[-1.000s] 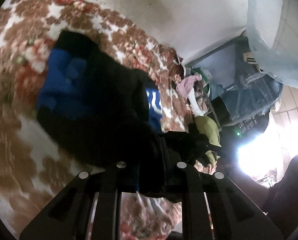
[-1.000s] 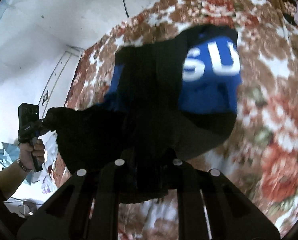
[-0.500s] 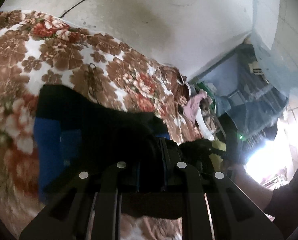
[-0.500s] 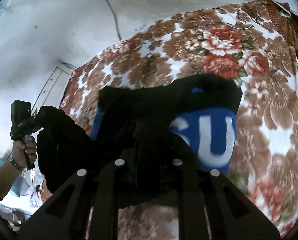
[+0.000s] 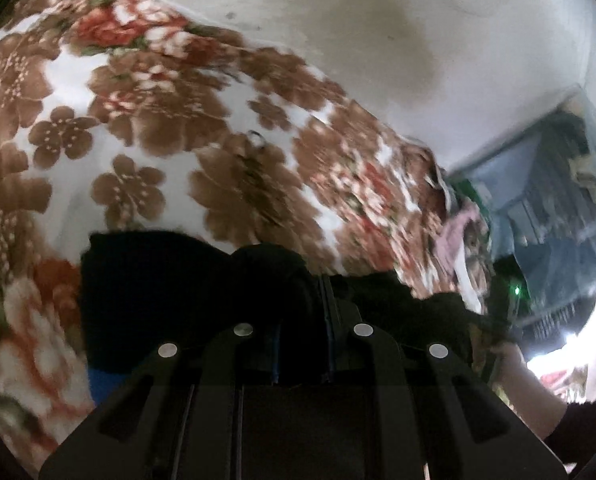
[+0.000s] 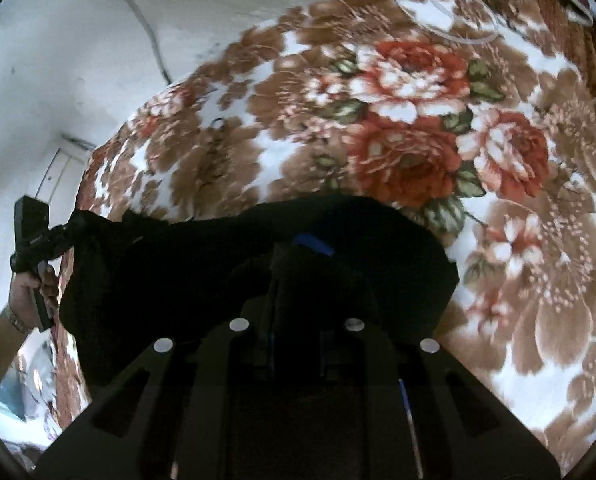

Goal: Fold large clothes

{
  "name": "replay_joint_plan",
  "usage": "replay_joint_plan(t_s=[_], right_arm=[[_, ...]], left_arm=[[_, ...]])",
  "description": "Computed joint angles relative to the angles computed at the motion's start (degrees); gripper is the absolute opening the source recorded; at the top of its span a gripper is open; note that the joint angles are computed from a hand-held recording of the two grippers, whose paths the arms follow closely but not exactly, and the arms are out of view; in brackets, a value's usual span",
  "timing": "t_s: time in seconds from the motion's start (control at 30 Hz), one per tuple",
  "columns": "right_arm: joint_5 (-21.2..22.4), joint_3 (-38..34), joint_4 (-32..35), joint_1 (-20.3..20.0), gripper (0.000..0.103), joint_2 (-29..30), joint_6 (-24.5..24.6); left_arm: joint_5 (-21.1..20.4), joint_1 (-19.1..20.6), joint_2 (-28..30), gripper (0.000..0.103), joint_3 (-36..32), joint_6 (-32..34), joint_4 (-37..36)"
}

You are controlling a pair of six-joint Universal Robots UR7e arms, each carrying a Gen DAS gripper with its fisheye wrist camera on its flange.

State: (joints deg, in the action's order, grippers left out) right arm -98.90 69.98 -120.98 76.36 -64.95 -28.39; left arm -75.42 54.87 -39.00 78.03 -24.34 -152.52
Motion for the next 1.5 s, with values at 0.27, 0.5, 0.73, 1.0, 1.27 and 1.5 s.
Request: replay_joint_plan(t_s=[0.27,0.5,0.73,1.0,1.27,1.5], right_arm=[[-0.8,-10.0,1.4,-1.1,0.014,9.5,-0.9],[-0.7,-11.8,1.7,-2.0,0.014,11.8,-0.9],[3.9,-9.7,2.0,-2.1,0.037,7.8,-0.1],[17.8,-19.9,14.2,-4.5,0.098,9.9,7.0],[6.6,-22.2,6.9,-0.8,0.098,10.2,6.0],[-13.9,12.7,-34.5,9.5,0.098,-0.1,-18.6]], left_arm=[[2.6,3.6,5.1,0.014,-6.3,1.6,3.8],[4.8,4.7,7.2,0.016,-8.7,2.5,7.2],[4.0,3.8,5.6,0.057,-10.0,3.5,12.3],[9.2,2.4,-1.1,0.098,-4.6,-0.8,7.9],[11.4,-2.7,-2.7,0.098,-1.7,5.1,9.8],[35.3,-12.0,6.5,0.098,-4.0,19.1,19.9]])
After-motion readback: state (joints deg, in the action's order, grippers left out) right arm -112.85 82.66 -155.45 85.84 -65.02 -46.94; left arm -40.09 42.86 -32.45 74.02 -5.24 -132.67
